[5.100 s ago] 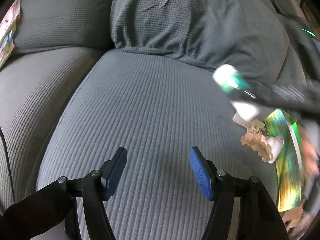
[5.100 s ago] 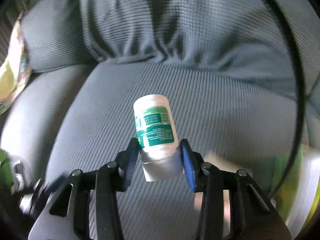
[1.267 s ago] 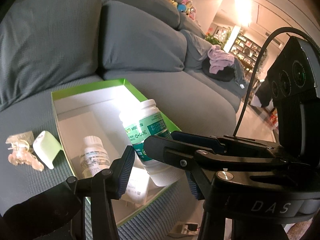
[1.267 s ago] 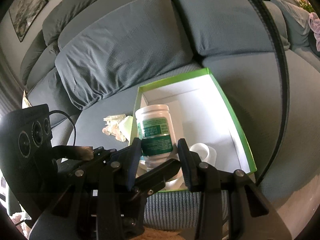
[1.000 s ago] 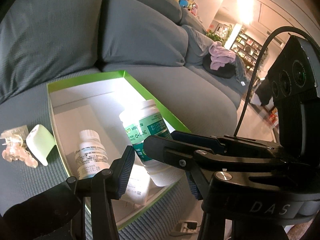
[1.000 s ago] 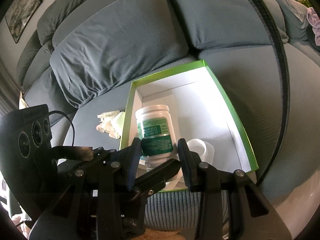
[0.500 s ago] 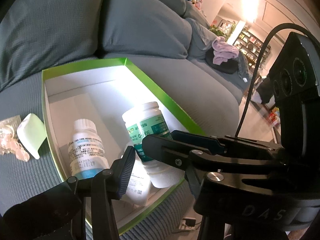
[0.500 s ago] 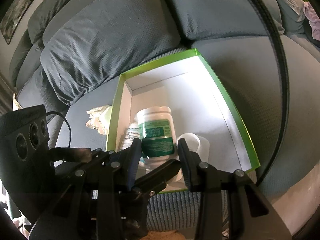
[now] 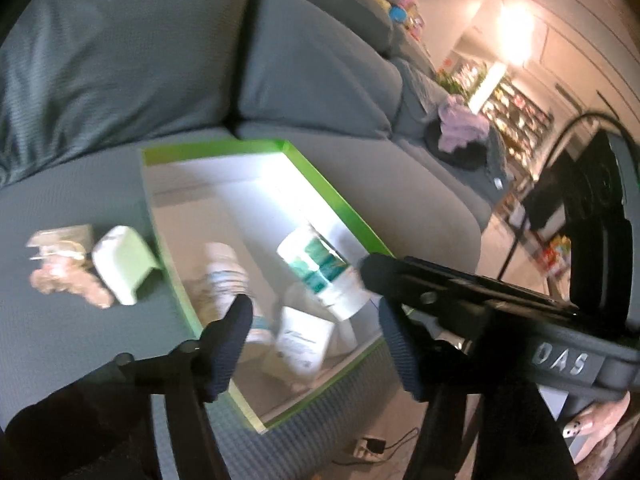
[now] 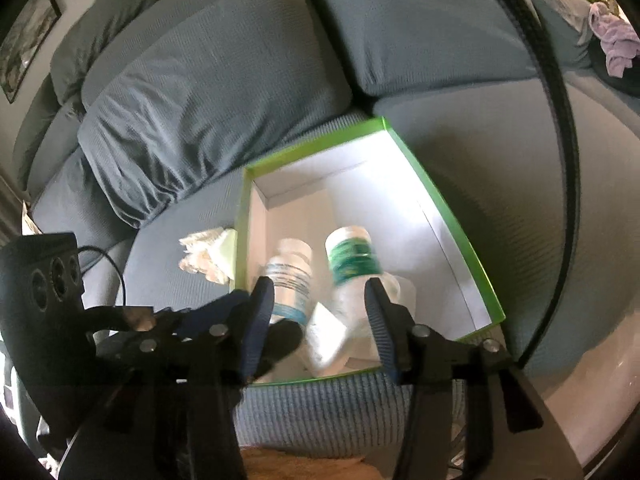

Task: Organize rigid objects
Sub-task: 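Lower the green-label bottle into the box and open the right gripper, then reach the right gripper to the pink-and-clear bead toy and grasp it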

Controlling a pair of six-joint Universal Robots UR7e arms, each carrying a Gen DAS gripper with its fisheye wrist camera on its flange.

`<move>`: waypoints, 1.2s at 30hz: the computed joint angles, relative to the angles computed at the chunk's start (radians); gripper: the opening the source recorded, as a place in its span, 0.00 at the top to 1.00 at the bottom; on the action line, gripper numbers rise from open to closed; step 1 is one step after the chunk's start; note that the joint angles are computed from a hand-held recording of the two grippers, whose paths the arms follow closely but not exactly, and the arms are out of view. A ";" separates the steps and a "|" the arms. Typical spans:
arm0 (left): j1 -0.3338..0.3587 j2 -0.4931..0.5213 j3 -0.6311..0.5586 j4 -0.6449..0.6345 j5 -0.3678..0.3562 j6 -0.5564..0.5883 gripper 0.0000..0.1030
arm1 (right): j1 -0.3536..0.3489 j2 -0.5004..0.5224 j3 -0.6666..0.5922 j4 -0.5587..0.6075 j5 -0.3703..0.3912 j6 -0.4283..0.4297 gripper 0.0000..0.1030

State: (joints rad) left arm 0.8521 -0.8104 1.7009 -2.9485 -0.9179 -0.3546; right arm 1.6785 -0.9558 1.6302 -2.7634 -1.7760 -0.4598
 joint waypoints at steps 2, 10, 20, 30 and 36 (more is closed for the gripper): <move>-0.009 -0.031 0.037 -0.021 0.038 -0.010 0.34 | 0.012 -0.011 0.018 -0.017 0.005 -0.007 0.50; -0.028 -0.182 0.187 0.017 0.234 -0.118 0.32 | 0.073 0.003 0.034 -0.010 0.021 -0.042 0.44; -0.009 -0.349 0.353 0.168 0.360 -0.327 0.28 | 0.154 0.117 -0.016 0.049 -0.028 -0.061 0.38; 0.088 -0.421 0.485 0.154 0.345 -0.489 0.28 | 0.208 0.273 -0.121 0.108 -0.146 -0.062 0.28; 0.125 -0.400 0.471 0.236 0.347 -0.523 0.28 | 0.219 0.356 -0.207 0.157 -0.212 -0.038 0.28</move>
